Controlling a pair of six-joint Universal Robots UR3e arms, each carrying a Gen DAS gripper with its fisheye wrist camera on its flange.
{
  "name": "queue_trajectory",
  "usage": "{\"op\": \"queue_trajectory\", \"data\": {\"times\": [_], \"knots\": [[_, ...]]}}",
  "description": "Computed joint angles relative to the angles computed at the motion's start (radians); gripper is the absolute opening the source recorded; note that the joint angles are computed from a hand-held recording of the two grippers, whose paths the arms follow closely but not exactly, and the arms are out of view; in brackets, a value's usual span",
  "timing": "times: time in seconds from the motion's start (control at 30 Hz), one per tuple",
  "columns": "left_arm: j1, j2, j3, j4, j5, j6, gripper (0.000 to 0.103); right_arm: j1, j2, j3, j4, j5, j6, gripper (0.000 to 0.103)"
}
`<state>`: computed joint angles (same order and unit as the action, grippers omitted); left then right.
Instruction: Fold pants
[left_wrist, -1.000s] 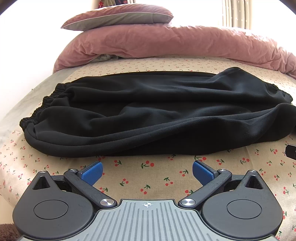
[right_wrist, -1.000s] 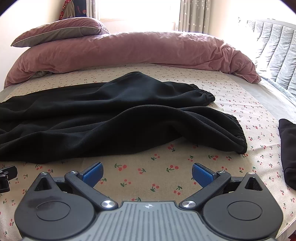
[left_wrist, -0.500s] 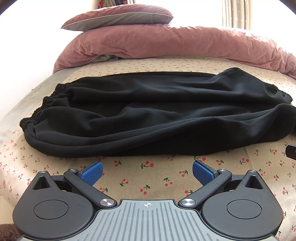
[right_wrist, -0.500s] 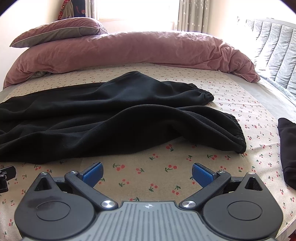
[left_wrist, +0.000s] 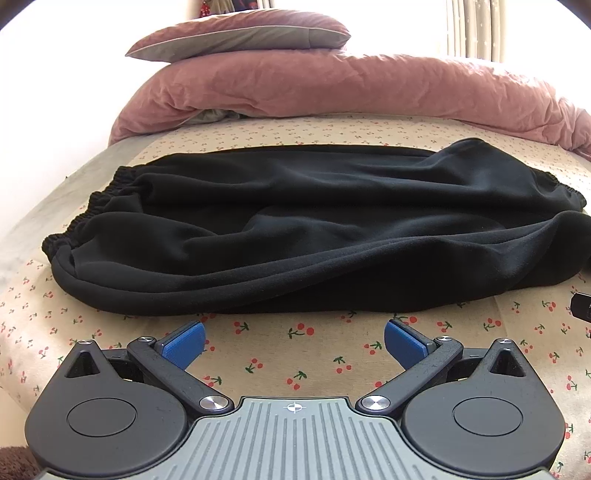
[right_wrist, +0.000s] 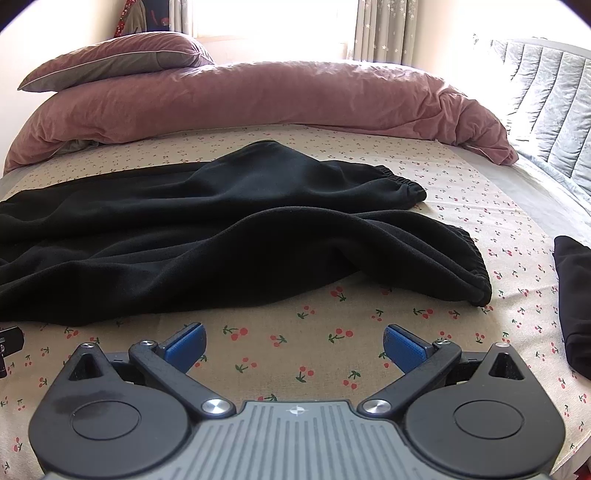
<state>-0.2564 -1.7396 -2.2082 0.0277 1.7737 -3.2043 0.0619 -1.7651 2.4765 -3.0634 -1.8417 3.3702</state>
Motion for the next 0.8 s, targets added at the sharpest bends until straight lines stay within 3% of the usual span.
{"op": "queue_trajectory", "data": {"times": [0.43,0.53,0.67,0.8], "knots": [[0.058,0.010,-0.034,0.056,-0.076,0.030,0.103,0.034,0.060,-0.003,-0.084,-0.099,-0.052,0.102],[0.121,0.023,-0.068,0.115,-0.162,0.082,0.103,-0.043,-0.005,0.020,-0.052,-0.024,-0.129,0.102],[0.217,0.033,-0.127,0.246,-0.269,0.155,0.103,-0.224,-0.142,0.053,0.066,0.178,-0.286,0.102],[0.306,0.076,-0.090,0.151,-0.313,0.208,0.103,-0.421,-0.263,0.049,0.214,0.318,-0.356,0.102]]}}
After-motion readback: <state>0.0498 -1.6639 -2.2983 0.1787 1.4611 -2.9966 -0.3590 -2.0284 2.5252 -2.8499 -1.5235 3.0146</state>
